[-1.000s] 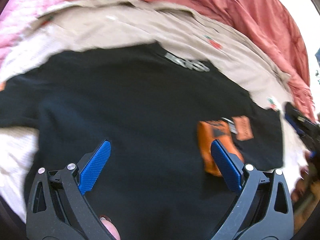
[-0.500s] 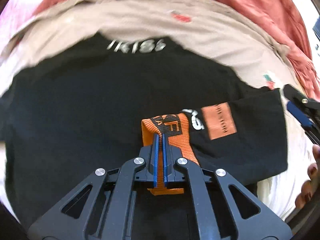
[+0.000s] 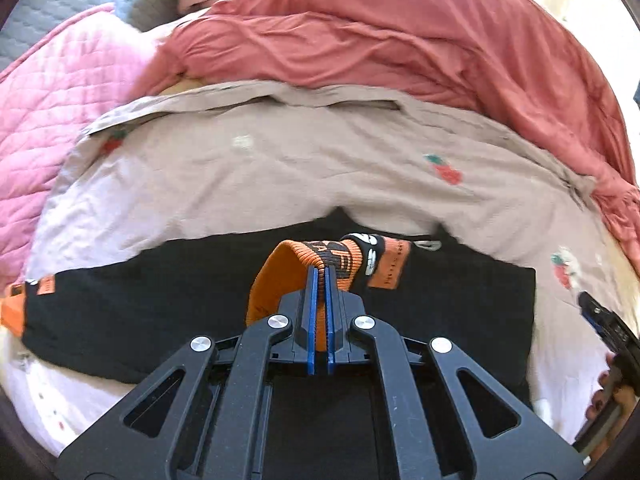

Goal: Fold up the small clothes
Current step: 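Grasp the folded orange cuff with the left tool, straighten it, release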

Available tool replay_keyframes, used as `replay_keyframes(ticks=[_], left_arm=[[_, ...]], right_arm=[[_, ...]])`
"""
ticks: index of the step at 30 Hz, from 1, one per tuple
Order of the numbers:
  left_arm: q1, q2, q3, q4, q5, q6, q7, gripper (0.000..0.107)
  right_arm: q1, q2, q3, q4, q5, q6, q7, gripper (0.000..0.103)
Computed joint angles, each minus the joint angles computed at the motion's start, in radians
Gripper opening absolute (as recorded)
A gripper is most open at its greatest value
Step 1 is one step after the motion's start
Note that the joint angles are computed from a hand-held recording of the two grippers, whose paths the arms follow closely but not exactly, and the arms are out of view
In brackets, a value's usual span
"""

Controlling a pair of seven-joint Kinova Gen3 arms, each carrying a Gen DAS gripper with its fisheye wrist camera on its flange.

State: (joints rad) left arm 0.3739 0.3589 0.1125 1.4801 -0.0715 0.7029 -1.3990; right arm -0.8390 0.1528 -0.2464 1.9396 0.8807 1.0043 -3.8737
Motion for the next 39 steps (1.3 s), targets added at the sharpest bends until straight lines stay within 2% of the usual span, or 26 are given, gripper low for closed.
replay_keyframes(ticks=[2,6,9,11,12,13,14,17,19,22,26,28,30,32,34,35,37,39], left_arm=[[0.003,0.021,-0.023,-0.019,0.008,0.023,-0.007,0.0],[0.077,0.047,-0.16,-0.021,0.095,0.044,-0.076,0.0],[0.062,0.061,-0.151,-0.013,0.084,0.043,-0.068,0.0],[0.051,0.065,-0.14,-0.005,0.065,0.03,-0.053,0.004],[0.047,0.066,-0.139,-0.002,0.055,0.026,-0.038,0.007],[0.032,0.064,-0.135,0.006,0.056,0.015,-0.025,0.016],[0.007,0.059,-0.115,0.018,0.052,0.002,-0.008,0.023],[-0.061,0.046,-0.072,0.054,0.058,-0.03,0.006,0.025],[-0.113,0.047,-0.04,0.07,0.1,-0.03,-0.041,0.025],[-0.252,0.049,0.078,0.114,0.219,-0.051,-0.161,0.025],[-0.437,0.062,0.259,0.167,0.381,-0.099,-0.225,0.035],[-0.473,0.059,0.3,0.19,0.418,-0.134,-0.242,0.037],[-0.436,0.068,0.271,0.174,0.388,-0.118,-0.243,0.038],[-0.343,0.083,0.184,0.134,0.325,-0.076,-0.197,0.038],[-0.296,0.102,0.134,0.106,0.325,-0.055,-0.173,0.038],[-0.294,0.113,0.129,0.095,0.35,-0.043,-0.181,0.032],[-0.263,0.117,0.085,0.088,0.405,-0.031,-0.227,0.007],[-0.186,0.101,0.0,0.092,0.421,-0.035,-0.26,0.004]], right_arm=[[0.0,0.017,-0.001,-0.022,-0.009,0.011,0.037,0.057],[-0.017,0.071,0.008,-0.091,-0.032,0.058,0.148,0.057],[-0.041,0.122,0.022,-0.156,-0.037,0.09,0.254,0.057],[-0.055,0.144,0.034,-0.184,-0.038,0.08,0.311,0.057],[-0.061,0.159,0.038,-0.201,-0.039,0.068,0.345,0.057],[-0.069,0.173,0.044,-0.218,-0.042,0.061,0.377,0.057],[-0.076,0.187,0.052,-0.236,-0.048,0.052,0.414,0.057],[-0.091,0.226,0.065,-0.286,-0.069,0.041,0.522,0.057],[-0.094,0.242,0.075,-0.306,-0.092,0.021,0.593,0.057],[-0.088,0.245,0.094,-0.306,-0.141,-0.023,0.649,0.058],[-0.058,0.231,0.115,-0.261,-0.213,-0.13,0.662,0.058],[-0.042,0.226,0.122,-0.238,-0.248,-0.185,0.668,0.058],[-0.048,0.225,0.133,-0.235,-0.259,-0.196,0.676,0.061],[-0.058,0.23,0.139,-0.248,-0.261,-0.185,0.694,0.063],[-0.063,0.235,0.142,-0.255,-0.267,-0.176,0.71,0.065],[-0.065,0.237,0.144,-0.257,-0.269,-0.173,0.717,0.065],[-0.067,0.238,0.147,-0.26,-0.274,-0.168,0.727,0.065],[-0.068,0.234,0.15,-0.255,-0.276,-0.175,0.726,0.065]])
